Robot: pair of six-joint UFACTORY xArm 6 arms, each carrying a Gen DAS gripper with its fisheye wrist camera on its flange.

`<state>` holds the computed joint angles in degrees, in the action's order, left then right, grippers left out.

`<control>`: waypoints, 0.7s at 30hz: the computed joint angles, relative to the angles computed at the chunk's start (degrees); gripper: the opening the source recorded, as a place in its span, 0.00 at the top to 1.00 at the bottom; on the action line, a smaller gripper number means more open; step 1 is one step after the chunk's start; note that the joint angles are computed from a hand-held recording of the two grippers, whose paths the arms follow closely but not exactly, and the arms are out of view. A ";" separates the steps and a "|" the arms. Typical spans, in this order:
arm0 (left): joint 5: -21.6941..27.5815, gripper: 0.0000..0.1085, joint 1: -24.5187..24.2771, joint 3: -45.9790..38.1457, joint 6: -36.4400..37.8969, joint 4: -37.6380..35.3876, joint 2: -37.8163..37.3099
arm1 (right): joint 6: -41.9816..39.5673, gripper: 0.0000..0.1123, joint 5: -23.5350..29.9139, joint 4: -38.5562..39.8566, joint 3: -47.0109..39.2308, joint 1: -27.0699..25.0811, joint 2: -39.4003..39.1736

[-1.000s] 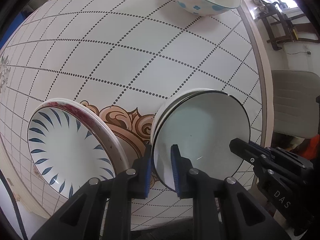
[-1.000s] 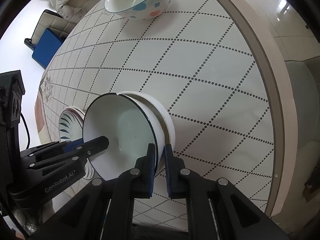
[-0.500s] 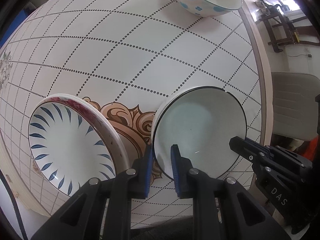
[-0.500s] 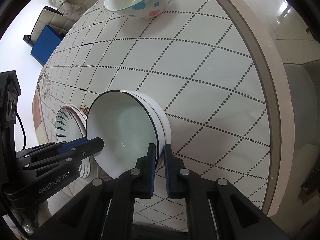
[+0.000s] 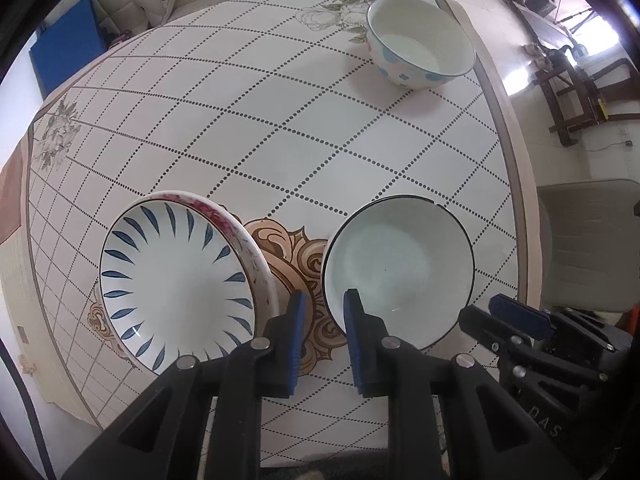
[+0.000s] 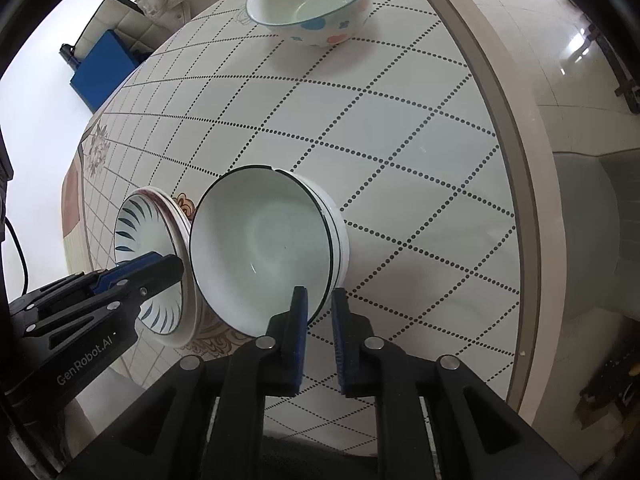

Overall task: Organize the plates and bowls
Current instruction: 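Lower the two-bowl stack beside the plates and open the right gripper, then reach the right gripper to the blue-dot bowl rim and grasp it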

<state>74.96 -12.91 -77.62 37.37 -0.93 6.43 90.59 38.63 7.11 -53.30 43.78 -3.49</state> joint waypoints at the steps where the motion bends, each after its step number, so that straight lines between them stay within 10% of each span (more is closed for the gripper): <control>1: -0.69 0.82 -0.08 0.28 0.10 0.05 -0.28 | -0.86 0.72 1.72 -0.13 -1.04 0.06 0.15; 5: -2.50 0.71 0.00 1.44 1.48 -0.85 -1.71 | -2.00 0.28 6.76 -3.34 -4.02 0.73 0.11; 9: -2.96 0.28 0.12 0.26 2.22 -3.00 -1.73 | -2.25 0.24 9.28 -4.19 -4.58 1.19 -0.56; 21: -1.43 0.18 -4.25 -16.53 -2.88 -8.68 9.90 | 0.86 0.14 5.09 -7.68 3.77 -4.74 -8.51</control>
<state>73.52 -17.17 -94.16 34.48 -9.61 16.34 91.45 43.72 -0.58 -49.53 39.04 -12.00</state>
